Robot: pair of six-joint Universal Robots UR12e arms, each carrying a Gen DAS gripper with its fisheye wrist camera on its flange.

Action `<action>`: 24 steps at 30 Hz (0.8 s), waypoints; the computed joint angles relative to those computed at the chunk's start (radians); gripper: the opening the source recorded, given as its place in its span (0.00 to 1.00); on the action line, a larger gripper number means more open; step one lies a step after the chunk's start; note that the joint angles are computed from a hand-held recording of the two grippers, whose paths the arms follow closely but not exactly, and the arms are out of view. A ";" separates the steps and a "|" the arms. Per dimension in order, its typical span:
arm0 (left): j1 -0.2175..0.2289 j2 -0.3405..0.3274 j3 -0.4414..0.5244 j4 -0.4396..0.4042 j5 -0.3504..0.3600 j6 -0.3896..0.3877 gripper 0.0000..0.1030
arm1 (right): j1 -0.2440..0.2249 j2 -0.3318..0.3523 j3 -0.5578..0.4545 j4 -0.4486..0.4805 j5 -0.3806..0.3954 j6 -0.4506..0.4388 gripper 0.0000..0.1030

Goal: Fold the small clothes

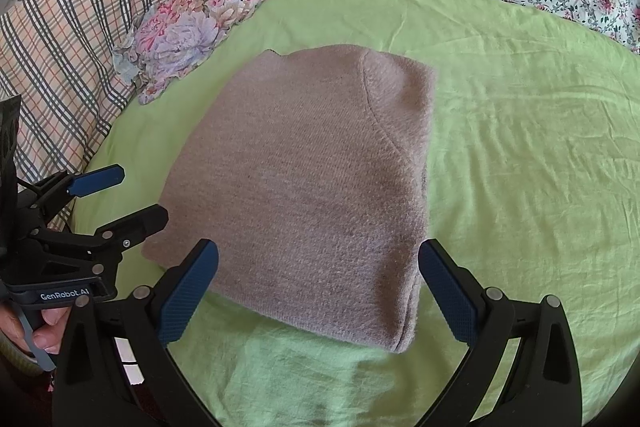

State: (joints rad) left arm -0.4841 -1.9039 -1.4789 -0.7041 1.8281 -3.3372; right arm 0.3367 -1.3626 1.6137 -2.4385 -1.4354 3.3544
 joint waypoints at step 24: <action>-0.004 -0.006 0.009 0.000 -0.002 -0.009 0.85 | -0.003 0.001 -0.003 -0.013 0.007 0.013 0.97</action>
